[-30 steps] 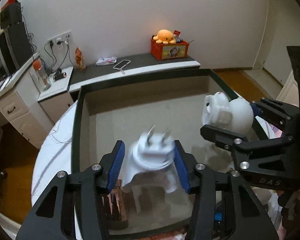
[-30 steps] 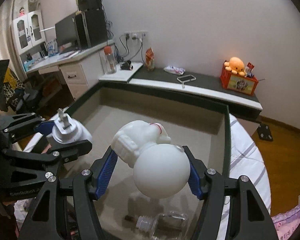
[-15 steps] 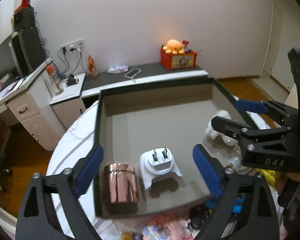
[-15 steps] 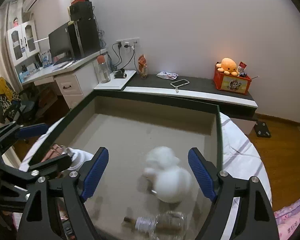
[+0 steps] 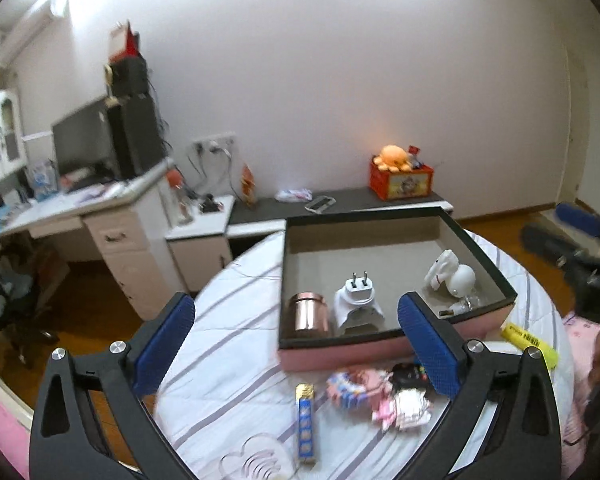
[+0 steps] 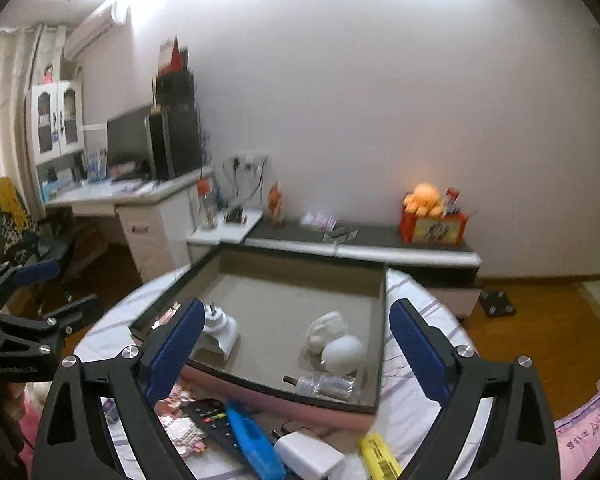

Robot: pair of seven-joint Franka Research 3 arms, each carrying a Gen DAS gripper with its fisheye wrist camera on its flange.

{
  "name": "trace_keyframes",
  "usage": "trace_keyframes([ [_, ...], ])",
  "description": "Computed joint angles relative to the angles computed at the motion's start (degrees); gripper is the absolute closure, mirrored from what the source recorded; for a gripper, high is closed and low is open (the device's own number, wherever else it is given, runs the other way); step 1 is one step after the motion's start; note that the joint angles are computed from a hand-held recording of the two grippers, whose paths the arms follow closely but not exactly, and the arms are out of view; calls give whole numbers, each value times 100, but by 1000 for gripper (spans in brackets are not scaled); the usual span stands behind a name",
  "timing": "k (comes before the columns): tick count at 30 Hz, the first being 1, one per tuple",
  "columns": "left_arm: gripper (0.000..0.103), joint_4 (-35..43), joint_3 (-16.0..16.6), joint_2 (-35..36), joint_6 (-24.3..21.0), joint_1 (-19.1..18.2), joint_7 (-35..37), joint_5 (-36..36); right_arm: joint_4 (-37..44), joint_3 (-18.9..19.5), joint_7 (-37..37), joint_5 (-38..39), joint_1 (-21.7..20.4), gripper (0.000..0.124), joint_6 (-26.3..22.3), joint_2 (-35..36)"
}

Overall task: Organize rigid objects
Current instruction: 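Withdraw both tools from the box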

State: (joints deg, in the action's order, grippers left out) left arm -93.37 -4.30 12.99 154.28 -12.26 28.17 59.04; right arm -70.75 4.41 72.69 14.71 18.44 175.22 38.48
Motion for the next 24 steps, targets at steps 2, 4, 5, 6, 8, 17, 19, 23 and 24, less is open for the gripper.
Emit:
trace_keyframes([
  [2, 0, -282, 21, -249, 38, -31, -267, 272, -877, -260, 86, -17, 242, 29, 919, -446],
  [4, 0, -689, 18, -575, 293, 13, -822, 680, -1448, -477, 76, 28, 460, 29, 1531, -729],
  [5, 0, -855, -14, -713, 428, 64, -1034, 824, -1807, -432, 19, 52, 463, 28, 1909, -905],
  [6, 0, -1016, -46, -845, 554, 119, -1289, 1010, -2011, -269, -37, 25, 346, 21, 2111, -1008],
  [8, 0, -1267, -167, -1083, 601, 210, -1551, 1271, -2405, -167, -121, 104, 294, 21, 2444, -1218],
  [17, 0, -1830, -555, -1540, 567, 485, -1470, 1256, -3231, 8, -230, 365, 212, 21, 2701, -1752],
  [19, 0, -1921, -584, -1608, 623, 531, -1410, 1179, -3288, -6, -274, 430, 233, 21, 2618, -1808],
  [23, 0, -2049, -646, -1729, 601, 622, -1512, 1230, -3430, 69, -227, 399, 134, 21, 2602, -1876],
  [24, 0, -2089, -650, -1764, 645, 654, -1611, 1285, -3433, 26, -255, 442, 170, 21, 2565, -1883],
])
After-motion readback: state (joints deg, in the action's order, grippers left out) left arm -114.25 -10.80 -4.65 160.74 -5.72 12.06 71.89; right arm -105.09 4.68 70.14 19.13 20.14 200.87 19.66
